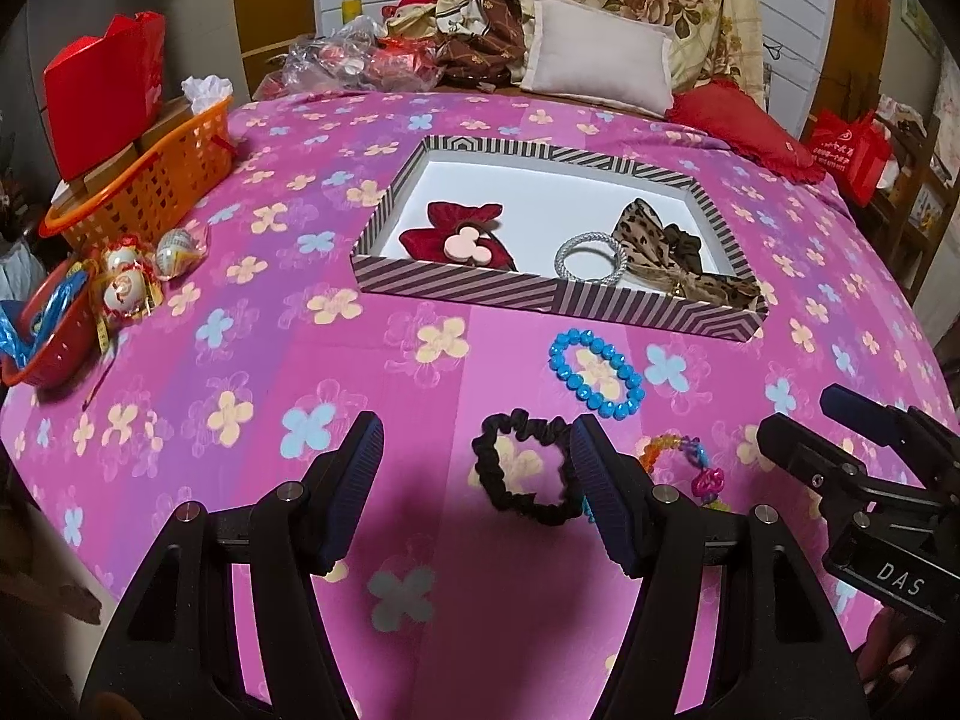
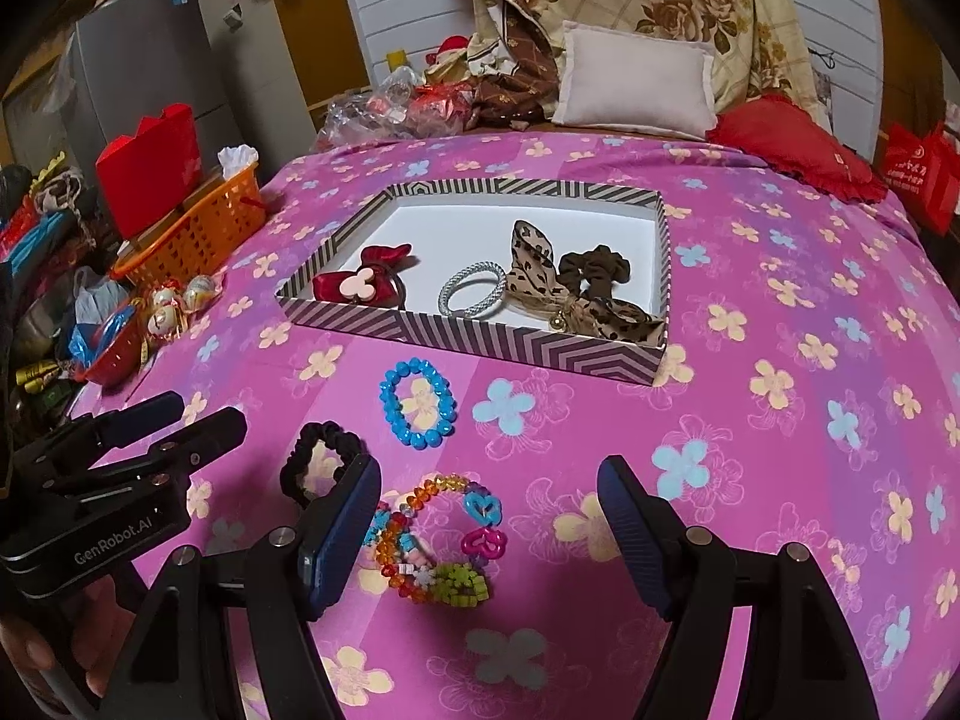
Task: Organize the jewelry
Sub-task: 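Withdraw both tools from the tray toward the loose bracelets and scrunchie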
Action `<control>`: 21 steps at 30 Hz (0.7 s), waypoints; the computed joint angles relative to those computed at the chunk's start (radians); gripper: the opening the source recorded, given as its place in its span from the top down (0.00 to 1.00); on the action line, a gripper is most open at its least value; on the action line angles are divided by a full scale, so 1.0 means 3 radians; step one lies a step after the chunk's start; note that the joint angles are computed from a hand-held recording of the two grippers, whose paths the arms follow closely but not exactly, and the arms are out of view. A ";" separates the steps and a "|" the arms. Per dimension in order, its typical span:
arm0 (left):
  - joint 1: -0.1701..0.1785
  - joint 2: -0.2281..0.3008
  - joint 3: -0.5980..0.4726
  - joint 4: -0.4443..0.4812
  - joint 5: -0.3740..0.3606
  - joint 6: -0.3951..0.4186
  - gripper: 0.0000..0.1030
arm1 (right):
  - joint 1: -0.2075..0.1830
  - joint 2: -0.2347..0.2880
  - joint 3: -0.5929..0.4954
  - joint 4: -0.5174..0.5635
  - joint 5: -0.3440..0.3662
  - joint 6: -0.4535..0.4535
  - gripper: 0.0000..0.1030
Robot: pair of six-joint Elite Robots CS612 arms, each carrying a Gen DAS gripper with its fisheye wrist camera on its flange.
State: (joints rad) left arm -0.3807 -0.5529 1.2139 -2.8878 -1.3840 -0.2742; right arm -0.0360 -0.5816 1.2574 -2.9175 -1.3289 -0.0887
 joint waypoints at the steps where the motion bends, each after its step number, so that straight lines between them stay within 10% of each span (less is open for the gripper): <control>1: 0.0002 0.0000 0.0002 0.0006 -0.0005 0.0000 0.37 | -0.0001 0.0001 -0.0001 0.0009 0.0003 -0.0001 0.30; 21: 0.0143 0.0028 0.0027 0.0288 -0.0336 -0.0147 0.37 | -0.0023 0.0069 -0.0093 0.0211 0.0007 -0.0025 0.30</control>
